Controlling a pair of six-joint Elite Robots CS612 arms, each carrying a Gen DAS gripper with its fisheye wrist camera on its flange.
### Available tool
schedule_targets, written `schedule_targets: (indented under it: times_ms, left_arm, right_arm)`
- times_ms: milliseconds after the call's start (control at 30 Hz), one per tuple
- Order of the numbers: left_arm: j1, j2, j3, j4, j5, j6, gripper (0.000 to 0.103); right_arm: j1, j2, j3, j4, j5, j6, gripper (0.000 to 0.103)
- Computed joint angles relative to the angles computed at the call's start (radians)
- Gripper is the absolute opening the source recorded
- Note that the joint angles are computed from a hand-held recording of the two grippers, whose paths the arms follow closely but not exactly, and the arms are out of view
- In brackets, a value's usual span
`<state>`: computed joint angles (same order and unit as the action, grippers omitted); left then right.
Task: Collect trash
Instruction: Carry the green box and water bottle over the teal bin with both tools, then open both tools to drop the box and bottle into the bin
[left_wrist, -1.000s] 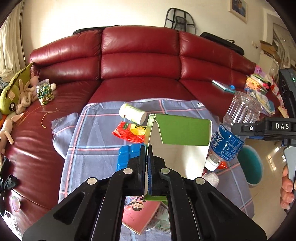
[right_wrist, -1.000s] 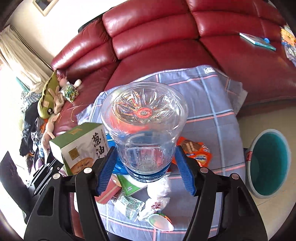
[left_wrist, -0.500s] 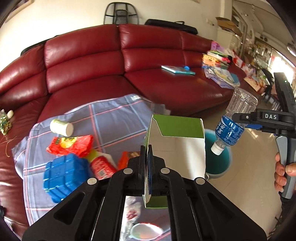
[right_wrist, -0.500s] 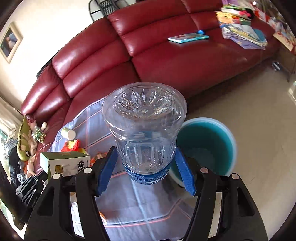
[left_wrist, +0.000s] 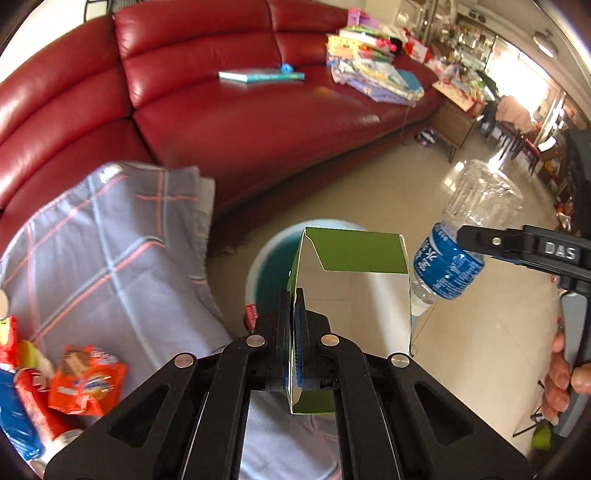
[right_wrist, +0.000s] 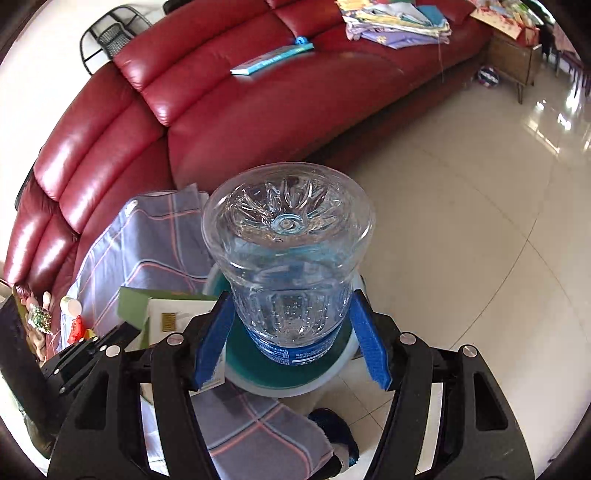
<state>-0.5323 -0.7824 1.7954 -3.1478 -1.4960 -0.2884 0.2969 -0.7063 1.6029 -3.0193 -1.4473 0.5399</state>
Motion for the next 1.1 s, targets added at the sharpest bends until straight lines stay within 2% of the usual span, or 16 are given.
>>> schedule_targets:
  times_ms: [167,233,300,333,533,733,833,900,1100]
  left_arm:
    - [-0.006,0.041,-0.049,0.079,0.005,-0.016,0.007]
    - [-0.007,0.045,-0.047,0.083,0.013,-0.02,0.019]
    - [-0.013,0.047,-0.034,0.054,0.044,-0.018,0.051]
    - [-0.015,0.044,-0.025,0.039,0.058,-0.02,0.055]
    - [-0.013,0.031,0.002,0.024,0.088,-0.038,0.07]
    - [-0.002,0.012,0.026,0.018,0.071,-0.06,0.078]
    - [0.001,0.005,0.037,0.0,0.063,-0.063,0.086]
    - [0.001,0.0,0.045,-0.02,0.062,-0.063,0.092]
    - [0.004,-0.016,0.071,-0.059,0.056,-0.07,0.098]
  right_arm:
    - [-0.012,0.025,-0.016,0.029,0.034,-0.015,0.061]
    - [-0.011,0.036,-0.031,0.045,0.047,-0.021,0.061]
    - [-0.008,0.046,-0.046,0.062,0.055,-0.031,0.061]
    - [-0.007,0.051,-0.052,0.068,0.059,-0.036,0.061]
    - [0.003,0.07,-0.081,0.114,0.07,-0.058,0.061]
    - [0.005,0.072,-0.083,0.139,0.067,-0.064,0.061]
    - [0.006,0.074,-0.088,0.163,0.071,-0.071,0.061]
    - [0.007,0.076,-0.091,0.177,0.083,-0.074,0.061]
    - [0.013,0.094,-0.124,0.233,0.137,-0.09,0.061]
